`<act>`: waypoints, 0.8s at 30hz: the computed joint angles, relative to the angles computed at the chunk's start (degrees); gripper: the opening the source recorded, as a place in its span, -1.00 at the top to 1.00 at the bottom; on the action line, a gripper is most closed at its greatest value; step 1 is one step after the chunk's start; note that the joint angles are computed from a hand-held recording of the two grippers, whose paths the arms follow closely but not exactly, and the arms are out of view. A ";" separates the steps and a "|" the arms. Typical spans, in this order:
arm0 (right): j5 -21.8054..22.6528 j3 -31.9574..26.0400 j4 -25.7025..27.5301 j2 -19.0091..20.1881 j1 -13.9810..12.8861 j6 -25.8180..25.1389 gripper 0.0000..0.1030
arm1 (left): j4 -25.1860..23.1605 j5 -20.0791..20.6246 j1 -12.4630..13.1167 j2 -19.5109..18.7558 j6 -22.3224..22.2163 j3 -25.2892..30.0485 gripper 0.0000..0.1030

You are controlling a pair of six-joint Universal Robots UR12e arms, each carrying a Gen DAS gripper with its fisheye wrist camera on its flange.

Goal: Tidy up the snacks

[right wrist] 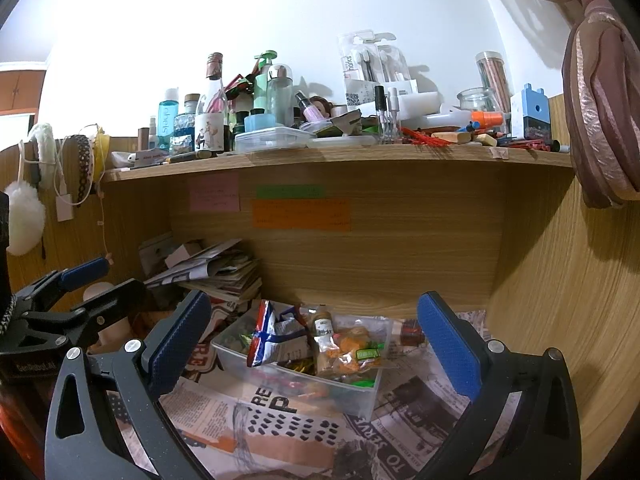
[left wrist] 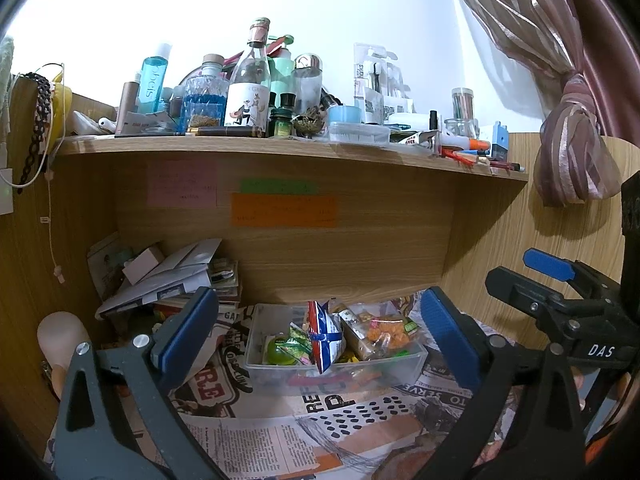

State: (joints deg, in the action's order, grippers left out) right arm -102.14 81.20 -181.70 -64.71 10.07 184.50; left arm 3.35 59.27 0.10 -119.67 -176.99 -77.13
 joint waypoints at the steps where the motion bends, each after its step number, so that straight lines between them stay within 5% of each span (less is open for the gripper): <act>1: -0.03 -0.06 -0.03 0.04 0.00 0.04 -1.00 | -0.09 -0.06 0.01 -0.02 0.05 0.02 -1.00; 24: -0.71 -0.24 0.14 0.17 0.26 0.58 -1.00 | -0.77 -0.14 0.00 -0.30 0.41 0.39 -1.00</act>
State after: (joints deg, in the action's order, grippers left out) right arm -102.85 80.97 -181.56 -64.54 10.34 185.08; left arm 2.57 59.13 0.10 -119.97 -176.58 -76.75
